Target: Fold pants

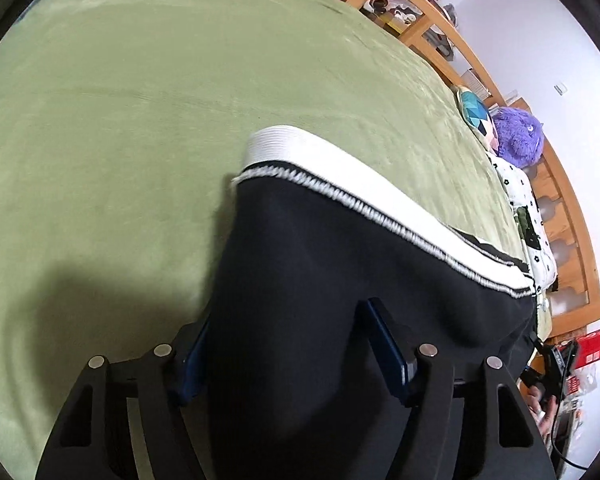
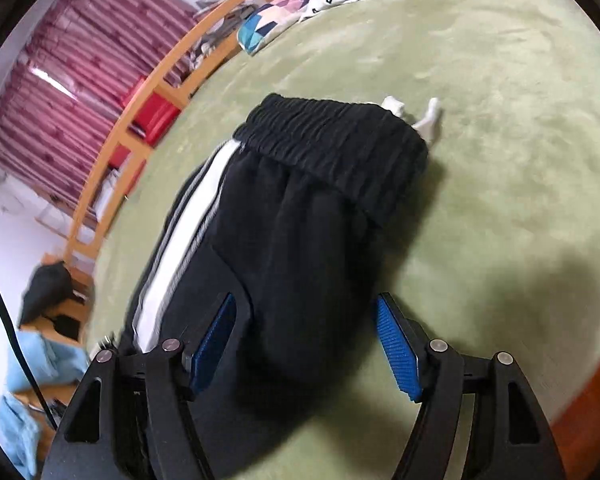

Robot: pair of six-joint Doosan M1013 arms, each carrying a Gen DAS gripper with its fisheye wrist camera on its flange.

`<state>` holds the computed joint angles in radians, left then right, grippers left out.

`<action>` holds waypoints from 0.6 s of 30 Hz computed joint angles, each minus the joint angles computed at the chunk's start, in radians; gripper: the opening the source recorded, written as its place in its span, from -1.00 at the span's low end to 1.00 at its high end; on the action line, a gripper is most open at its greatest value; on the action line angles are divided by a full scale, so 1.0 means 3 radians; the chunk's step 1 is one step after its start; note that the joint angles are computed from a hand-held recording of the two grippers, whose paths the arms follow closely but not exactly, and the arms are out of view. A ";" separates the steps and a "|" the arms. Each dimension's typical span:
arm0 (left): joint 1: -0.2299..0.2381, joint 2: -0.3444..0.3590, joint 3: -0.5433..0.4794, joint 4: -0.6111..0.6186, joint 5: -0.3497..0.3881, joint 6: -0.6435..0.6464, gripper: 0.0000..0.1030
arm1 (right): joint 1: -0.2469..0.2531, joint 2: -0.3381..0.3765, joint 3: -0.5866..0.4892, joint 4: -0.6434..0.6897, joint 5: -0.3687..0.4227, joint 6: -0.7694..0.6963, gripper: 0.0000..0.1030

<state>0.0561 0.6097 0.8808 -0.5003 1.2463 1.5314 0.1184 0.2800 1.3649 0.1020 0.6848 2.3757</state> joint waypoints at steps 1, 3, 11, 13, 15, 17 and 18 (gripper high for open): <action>-0.0002 0.0024 -0.0033 -0.0008 0.0016 -0.0010 0.29 | -0.0003 0.0033 -0.0017 0.0010 -0.0030 0.0022 0.45; -0.0009 0.0046 -0.0063 -0.0023 0.0032 -0.0008 0.21 | -0.0008 0.0096 -0.0054 -0.0070 -0.0095 0.0147 0.45; 0.0052 -0.0012 0.0017 -0.0273 -0.0063 0.0003 -0.75 | 0.0103 0.0200 -0.0257 -0.0753 0.0068 0.0644 -0.27; 0.0090 -0.0039 0.0036 -0.0404 -0.0089 0.0017 -0.76 | 0.0193 0.0177 -0.0328 -0.1075 0.0141 0.0819 -0.36; 0.0126 -0.0064 0.0029 -0.0504 -0.0115 0.0047 -0.76 | 0.0306 0.0222 -0.0532 -0.1405 0.0329 0.0867 -0.38; 0.0183 -0.0089 0.0008 -0.0641 -0.0143 0.0141 -0.76 | 0.0401 0.0226 -0.0668 -0.1625 0.0376 0.0914 -0.38; 0.0217 -0.0084 -0.0027 -0.0721 -0.0106 0.0183 -0.76 | 0.0444 0.0224 -0.0728 -0.1699 0.0375 0.0920 -0.39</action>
